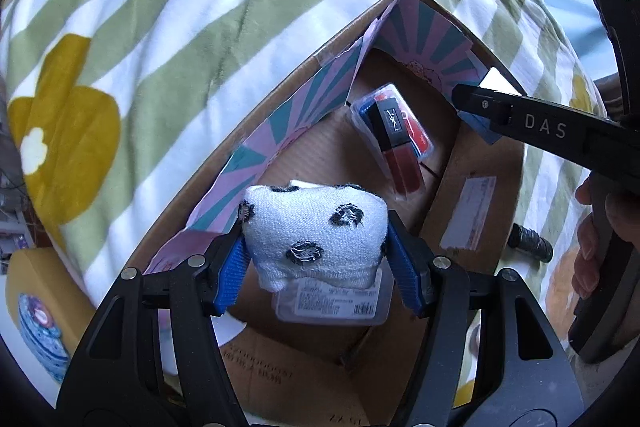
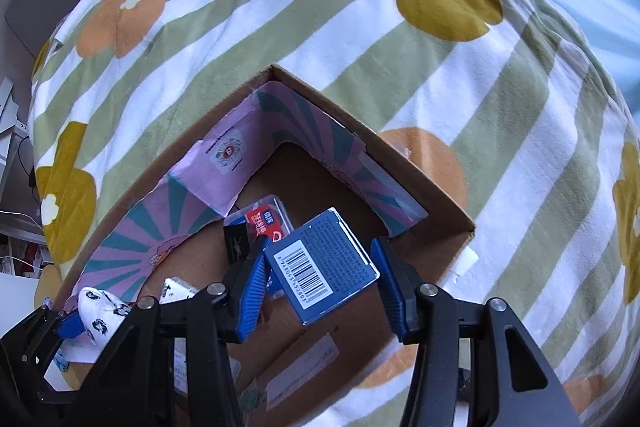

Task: Organize objects
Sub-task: 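Open both tools to drop the sock and cube box inside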

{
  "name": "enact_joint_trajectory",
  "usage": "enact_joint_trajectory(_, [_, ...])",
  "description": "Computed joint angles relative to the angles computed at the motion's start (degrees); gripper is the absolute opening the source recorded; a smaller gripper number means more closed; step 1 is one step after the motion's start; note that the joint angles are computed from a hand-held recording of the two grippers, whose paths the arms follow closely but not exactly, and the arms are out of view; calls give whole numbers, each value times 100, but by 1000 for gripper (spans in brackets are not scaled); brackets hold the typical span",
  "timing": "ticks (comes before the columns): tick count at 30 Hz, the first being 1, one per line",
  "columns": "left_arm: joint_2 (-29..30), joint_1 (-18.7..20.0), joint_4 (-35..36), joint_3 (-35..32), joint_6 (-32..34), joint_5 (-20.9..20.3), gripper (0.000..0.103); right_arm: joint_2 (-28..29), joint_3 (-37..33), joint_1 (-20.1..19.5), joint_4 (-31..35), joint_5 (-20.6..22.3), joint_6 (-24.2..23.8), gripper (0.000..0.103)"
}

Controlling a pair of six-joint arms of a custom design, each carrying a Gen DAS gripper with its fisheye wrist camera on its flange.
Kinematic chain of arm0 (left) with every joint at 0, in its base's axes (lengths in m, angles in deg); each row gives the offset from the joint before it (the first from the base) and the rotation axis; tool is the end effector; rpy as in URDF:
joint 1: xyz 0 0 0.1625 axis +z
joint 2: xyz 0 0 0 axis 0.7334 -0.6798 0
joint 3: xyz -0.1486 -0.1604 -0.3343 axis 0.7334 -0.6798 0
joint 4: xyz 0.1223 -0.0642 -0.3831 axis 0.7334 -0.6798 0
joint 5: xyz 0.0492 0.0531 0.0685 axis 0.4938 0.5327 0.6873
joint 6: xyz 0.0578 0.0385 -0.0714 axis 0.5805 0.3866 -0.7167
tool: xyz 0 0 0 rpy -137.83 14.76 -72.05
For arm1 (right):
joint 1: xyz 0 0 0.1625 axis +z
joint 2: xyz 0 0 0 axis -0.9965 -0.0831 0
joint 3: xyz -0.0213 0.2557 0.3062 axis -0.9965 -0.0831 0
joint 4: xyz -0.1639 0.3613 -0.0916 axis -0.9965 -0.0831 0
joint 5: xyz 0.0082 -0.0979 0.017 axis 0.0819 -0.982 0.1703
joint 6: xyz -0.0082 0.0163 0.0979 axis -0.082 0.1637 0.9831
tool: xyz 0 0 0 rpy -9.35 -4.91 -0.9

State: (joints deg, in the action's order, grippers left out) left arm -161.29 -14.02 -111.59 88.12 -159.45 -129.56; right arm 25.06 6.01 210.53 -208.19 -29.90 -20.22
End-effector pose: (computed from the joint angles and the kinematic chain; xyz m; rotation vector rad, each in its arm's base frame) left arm -0.1318 -0.3236 0.2830 -1.1215 2.0900 -0.9166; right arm 0.4849 -0.5297 -0.0494 1.4284 -2.2482 -0.2487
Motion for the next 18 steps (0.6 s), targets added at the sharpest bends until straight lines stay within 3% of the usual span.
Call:
enact_joint_trajectory(7, [242,788,-971,83,1033,318,59,378,-299,-109,30,-2,147,47])
enact_joint_trajectory(13, [386,936,-1151,53,1269,199,60,445,-403,-108,84,-53,289,47])
enact_joint_trajectory(15, [408,916,-1067,0,1216,162,66,450,-425,-103,85,-33,405,48])
enact_joint_trajectory(16, [398,885,-1100,4,1230,164,72,421,-375,-105,-8,16,397,51])
enact_joint_trajectory(18, [334,827,-1409,99,1440,187,103,332,-203,-101,-349,116,311,93])
